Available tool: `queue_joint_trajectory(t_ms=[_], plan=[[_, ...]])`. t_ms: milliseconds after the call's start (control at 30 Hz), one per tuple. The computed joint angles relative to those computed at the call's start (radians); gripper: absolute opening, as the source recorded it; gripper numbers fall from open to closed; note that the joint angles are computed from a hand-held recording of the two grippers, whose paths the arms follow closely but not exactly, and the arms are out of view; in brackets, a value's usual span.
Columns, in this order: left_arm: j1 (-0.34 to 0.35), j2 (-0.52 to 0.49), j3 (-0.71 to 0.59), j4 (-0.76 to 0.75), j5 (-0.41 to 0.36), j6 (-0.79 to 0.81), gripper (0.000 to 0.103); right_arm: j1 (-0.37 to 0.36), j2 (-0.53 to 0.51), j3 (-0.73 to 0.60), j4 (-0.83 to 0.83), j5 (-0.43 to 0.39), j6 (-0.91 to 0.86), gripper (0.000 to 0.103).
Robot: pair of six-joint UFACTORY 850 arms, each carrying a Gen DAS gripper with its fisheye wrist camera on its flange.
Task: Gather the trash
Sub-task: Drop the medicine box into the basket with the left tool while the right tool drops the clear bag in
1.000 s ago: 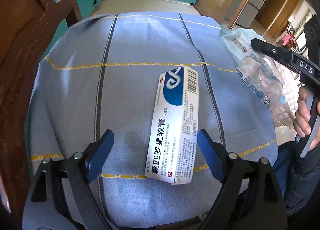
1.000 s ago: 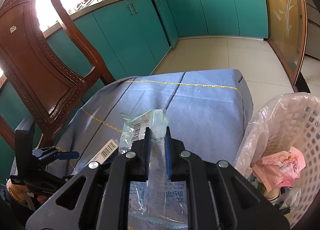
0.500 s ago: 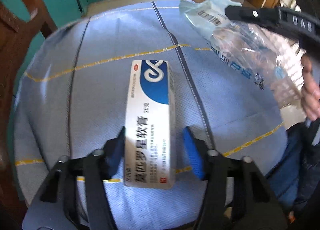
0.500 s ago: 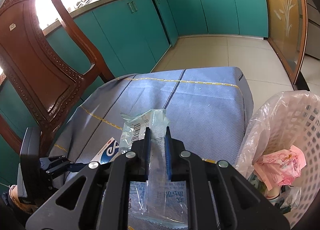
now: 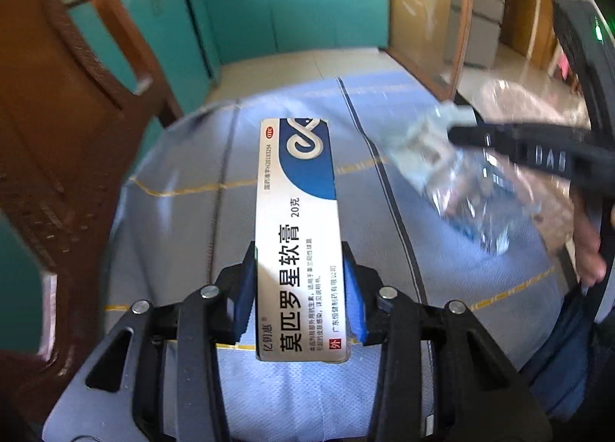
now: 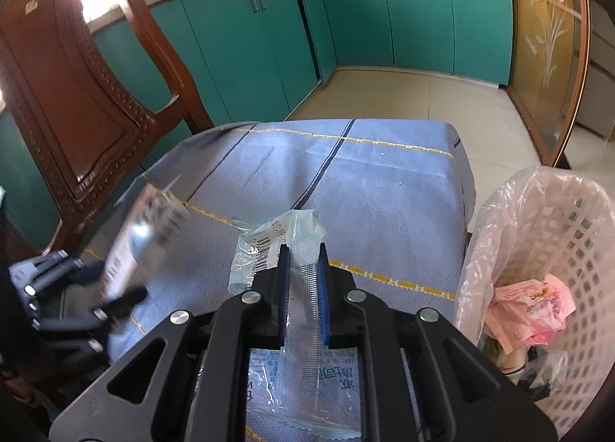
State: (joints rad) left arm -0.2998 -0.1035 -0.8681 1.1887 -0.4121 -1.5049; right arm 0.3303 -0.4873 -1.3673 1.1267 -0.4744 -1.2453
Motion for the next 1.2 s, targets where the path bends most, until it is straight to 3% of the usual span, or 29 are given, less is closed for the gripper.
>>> queue_joint_trajectory(t_ms=[267,400,567,867,1000,1200], plan=[[-0.060,0.067,0.040,0.212,-0.129,-0.295,0.041,0.002,0.088,0.085,0.085,0.031,-0.123,0.013],[-0.083,0.082,0.046,0.233,-0.179,-0.321,0.041,-0.004,0.117,0.116,0.117,0.037,-0.161,0.013],[-0.105,0.100,0.050,0.237,-0.188,-0.329,0.041,-0.019,0.147,0.142,0.195,0.048,-0.224,0.013],[-0.117,0.045,-0.035,0.356,-0.048,-0.386,0.041,-0.156,0.223,0.207,0.487,0.072,-0.395,0.013],[-0.125,-0.041,-0.133,0.450,0.063,-0.428,0.041,-0.205,0.240,0.243,0.585,0.197,-0.462,0.013],[-0.146,-0.216,-0.322,0.358,0.211,-0.296,0.041,-0.287,0.227,0.257,0.643,0.272,-0.421,0.014]])
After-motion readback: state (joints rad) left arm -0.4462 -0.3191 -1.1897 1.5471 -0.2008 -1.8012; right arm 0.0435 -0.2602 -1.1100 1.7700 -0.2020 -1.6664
